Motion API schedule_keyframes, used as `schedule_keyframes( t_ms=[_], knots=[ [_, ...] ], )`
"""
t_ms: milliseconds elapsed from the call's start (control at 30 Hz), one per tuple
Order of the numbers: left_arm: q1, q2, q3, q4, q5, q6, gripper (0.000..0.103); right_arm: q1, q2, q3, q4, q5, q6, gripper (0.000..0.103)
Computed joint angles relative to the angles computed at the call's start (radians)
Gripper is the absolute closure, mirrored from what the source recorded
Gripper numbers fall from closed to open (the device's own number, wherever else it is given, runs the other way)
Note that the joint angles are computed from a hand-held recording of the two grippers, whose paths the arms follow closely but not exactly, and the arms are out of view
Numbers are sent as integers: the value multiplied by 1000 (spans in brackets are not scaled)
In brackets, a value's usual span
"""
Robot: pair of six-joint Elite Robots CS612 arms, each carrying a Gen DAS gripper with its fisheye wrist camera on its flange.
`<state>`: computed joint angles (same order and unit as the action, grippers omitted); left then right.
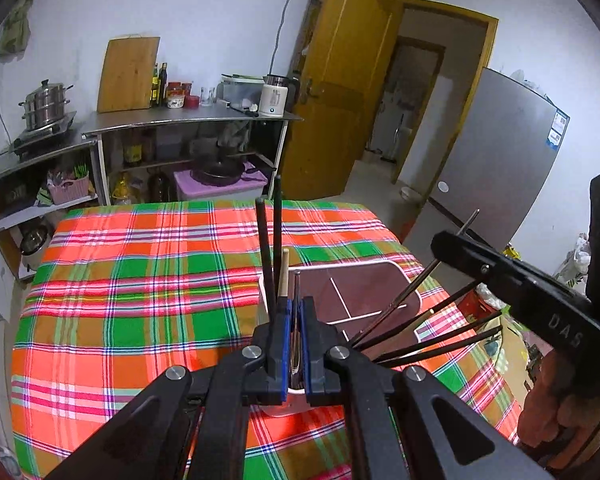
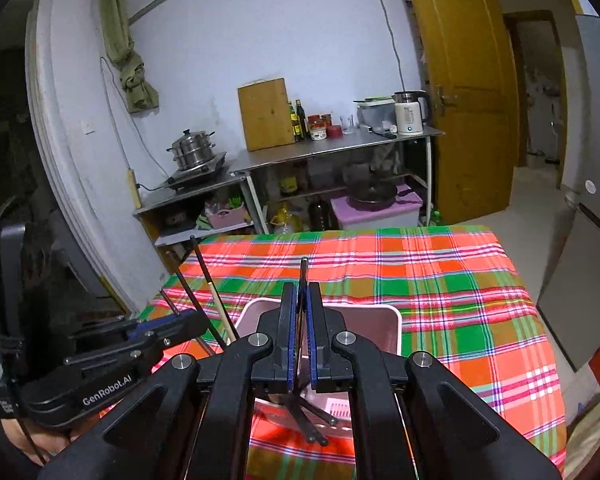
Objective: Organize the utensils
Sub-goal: 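Lower the metal utensils into the holder and open both grippers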
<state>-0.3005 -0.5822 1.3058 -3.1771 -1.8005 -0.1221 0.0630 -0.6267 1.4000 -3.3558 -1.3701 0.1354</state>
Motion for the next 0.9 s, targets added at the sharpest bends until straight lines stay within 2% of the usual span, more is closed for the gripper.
schedule_keyframes(
  t_ms=[500,700,900],
  knots=[
    [0,-2,16,11,4,5,99,4,-9,10,31,-18,-56,97],
    [-1,-15,36,-19,13,17,99,2,-17,28,15,-14,-55,93],
    [-4,-42,79,-71,29,28,98,-1,-39,67,-30,-8,-51,92]
  ],
)
